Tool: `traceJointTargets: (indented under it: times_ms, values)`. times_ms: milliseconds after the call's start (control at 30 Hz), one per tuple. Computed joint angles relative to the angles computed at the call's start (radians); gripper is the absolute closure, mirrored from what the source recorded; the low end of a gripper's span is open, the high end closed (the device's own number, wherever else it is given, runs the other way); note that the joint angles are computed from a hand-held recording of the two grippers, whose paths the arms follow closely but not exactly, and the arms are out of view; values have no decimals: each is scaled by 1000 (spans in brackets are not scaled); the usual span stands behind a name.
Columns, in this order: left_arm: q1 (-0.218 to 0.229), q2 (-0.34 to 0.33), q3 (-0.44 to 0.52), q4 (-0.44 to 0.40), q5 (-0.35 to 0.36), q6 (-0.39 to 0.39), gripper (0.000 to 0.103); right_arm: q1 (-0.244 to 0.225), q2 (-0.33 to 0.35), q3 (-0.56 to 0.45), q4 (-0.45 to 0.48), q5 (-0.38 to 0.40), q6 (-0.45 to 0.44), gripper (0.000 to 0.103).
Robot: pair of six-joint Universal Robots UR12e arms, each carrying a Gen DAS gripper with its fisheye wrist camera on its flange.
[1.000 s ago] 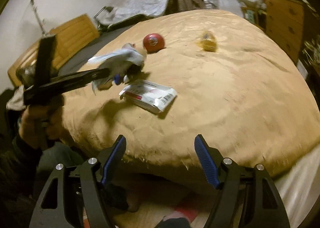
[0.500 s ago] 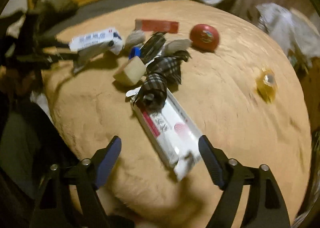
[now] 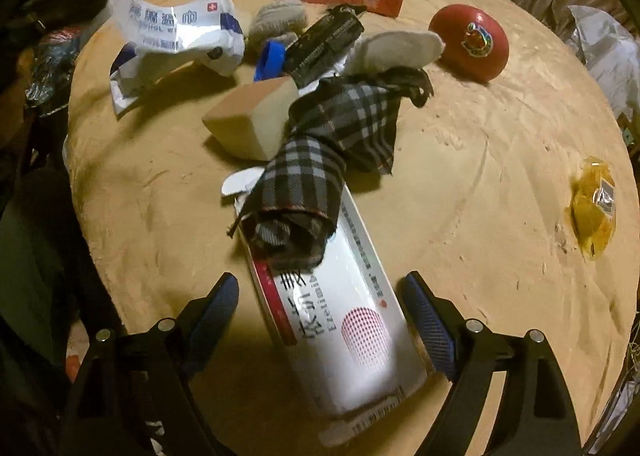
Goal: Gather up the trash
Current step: 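Grasp the white-blue snack bag with the left tool while the right tool grasps the white medicine box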
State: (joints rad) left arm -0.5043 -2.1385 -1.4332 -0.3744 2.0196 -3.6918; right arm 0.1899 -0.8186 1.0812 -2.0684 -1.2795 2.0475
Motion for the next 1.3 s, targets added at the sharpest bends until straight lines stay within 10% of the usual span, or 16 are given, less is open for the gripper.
traceJointTargets:
  times_ms: [200, 367, 500, 867, 1167, 1233, 1300]
  values:
    - [6, -13, 10, -10, -10, -94, 15, -4, -14, 35, -59, 22, 25, 33]
    - [1, -59, 86, -218, 11, -119, 15, -5, -33, 76, -92, 20, 53, 35]
    - [24, -67, 83, -244, -69, -183, 50, -9, -50, 103, -102, 4, 77, 35]
    - [18, -59, 50, -235, -130, -140, 60, -44, -113, 204, -138, 45, 152, 37]
    - [-5, -20, -3, 44, -58, -86, 68, -89, -148, 245, -179, 217, 287, 45]
    - [-4, -10, -14, 96, -32, -109, 68, -102, -160, 259, -213, 264, 332, 69]
    - [-12, -8, -8, 93, 22, -127, 68, -110, -165, 273, -261, 294, 380, 69]
